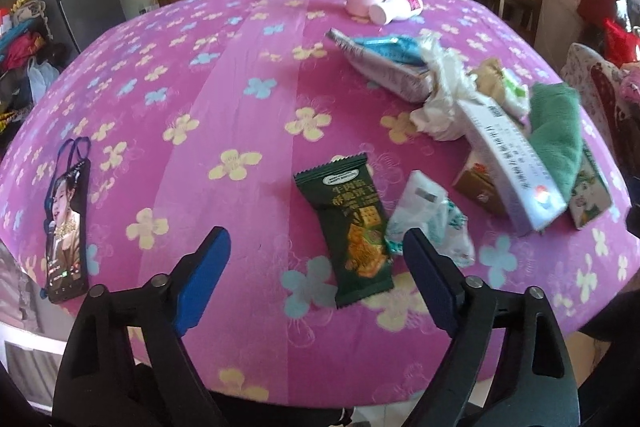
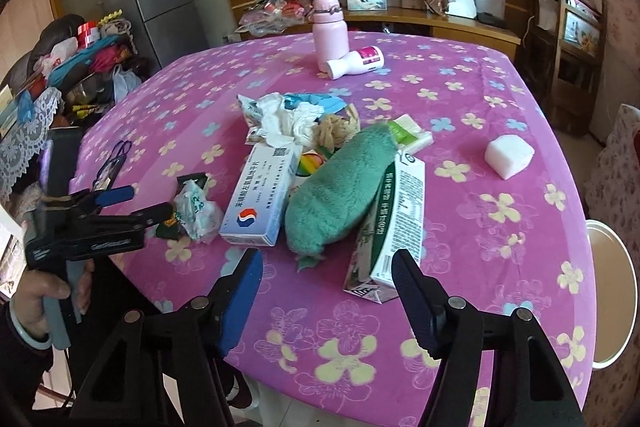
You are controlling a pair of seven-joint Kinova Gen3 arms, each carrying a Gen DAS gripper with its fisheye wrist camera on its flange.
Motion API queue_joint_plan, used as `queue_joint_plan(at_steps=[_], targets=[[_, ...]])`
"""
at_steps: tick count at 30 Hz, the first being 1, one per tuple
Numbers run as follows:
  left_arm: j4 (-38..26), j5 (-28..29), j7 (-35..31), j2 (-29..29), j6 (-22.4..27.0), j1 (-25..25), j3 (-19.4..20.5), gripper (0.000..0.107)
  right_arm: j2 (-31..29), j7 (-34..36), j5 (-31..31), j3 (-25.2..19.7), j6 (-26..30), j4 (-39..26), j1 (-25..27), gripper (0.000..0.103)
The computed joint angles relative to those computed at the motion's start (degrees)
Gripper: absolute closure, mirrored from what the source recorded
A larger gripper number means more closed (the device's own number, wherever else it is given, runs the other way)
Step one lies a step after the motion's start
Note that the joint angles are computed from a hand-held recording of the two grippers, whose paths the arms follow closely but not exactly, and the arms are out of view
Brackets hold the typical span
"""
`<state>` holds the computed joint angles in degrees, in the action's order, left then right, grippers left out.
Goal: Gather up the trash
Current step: 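Grasp the green snack packet with the left gripper, then grasp the crumpled white wrapper with the right gripper while the left holds the snack packet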
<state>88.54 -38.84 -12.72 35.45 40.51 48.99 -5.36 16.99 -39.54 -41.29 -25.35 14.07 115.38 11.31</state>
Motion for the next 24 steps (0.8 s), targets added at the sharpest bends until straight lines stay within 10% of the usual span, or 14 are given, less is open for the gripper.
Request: queue_joint_plan(at_steps=[4, 12, 24], targets=[[-2.1, 2.4, -2.9, 1.6, -0.4, -2.5, 1.2, 0.026, 0.5, -1.0, 0.8, 1.0, 0.6, -0.8, -1.3, 0.037], [-1.2, 8.4, -6.9, 1.0, -2.5, -5.5, 1.3, 0.083, 2.0, -2.2, 1.6, 1.9, 4.4, -3.9, -3.6, 0.042], [9.7, 1.4, 3.5, -6.9, -7.9, -2.2, -3.4, 0.091, 10.1, -7.5, 7.0, 7.9, 16.1, -17.5, -18.5, 0.060]])
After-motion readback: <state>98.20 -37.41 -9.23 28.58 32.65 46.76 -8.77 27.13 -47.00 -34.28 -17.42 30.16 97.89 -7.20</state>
